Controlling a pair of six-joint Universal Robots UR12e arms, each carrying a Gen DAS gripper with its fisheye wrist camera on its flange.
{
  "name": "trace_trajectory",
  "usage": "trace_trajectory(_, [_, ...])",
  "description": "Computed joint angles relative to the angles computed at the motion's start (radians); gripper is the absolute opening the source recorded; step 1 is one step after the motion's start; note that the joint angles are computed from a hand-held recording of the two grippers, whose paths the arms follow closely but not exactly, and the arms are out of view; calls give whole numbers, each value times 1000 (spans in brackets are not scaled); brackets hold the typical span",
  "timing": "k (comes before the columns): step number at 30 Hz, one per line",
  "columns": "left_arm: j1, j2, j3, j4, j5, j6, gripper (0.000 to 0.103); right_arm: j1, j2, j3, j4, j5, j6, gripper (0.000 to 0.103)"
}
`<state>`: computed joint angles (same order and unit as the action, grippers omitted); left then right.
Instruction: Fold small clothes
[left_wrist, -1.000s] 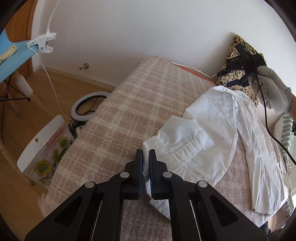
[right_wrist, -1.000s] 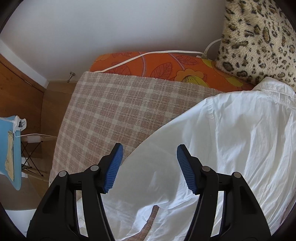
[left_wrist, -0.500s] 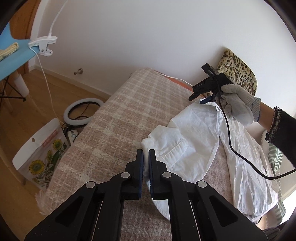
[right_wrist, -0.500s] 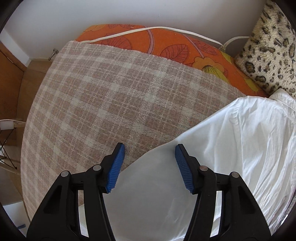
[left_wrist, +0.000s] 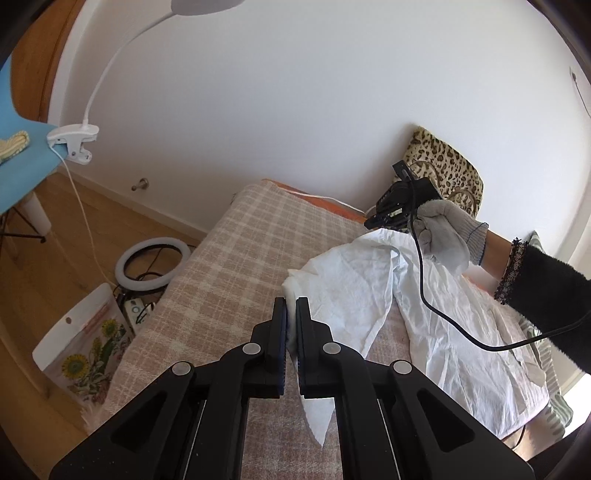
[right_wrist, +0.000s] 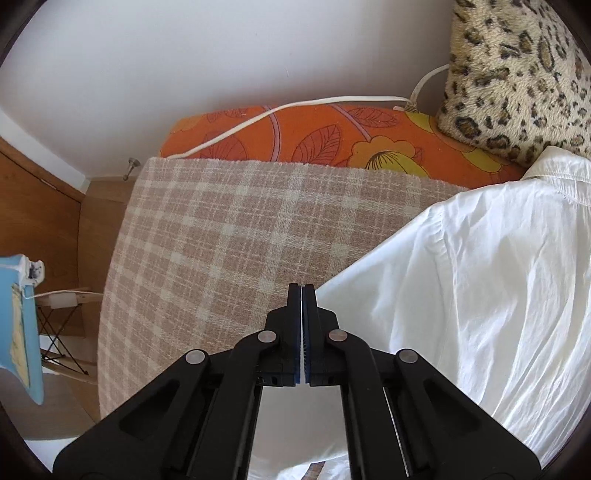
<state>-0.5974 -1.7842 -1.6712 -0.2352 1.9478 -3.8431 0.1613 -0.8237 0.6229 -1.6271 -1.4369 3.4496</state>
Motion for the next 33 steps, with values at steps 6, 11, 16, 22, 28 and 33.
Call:
trace_trajectory(6, [-17,4,6,-30,19,33,3,-36,-13,-9,4,136,14,1])
trace_trajectory(11, [-24,5,-6,-18,-23,15,3,-8,32,-102,161,89,-23,21])
trace_trajectory(16, [-57,-1,6,18,-7,74,3,37,79,-166,228,-22,-113,51])
trace_trajectory(22, [-79,-14,29,-2,-51,147,3,76,184,-336,401,-144,-155,51])
trace_trajectory(28, [-80,-24,32,28,-129,162,3,95,185,-330,411,-220,-226,51])
trace_trajectory(33, [-83,-27,34,11,-144,163,3,99,103,-169,284,-229,-232,13])
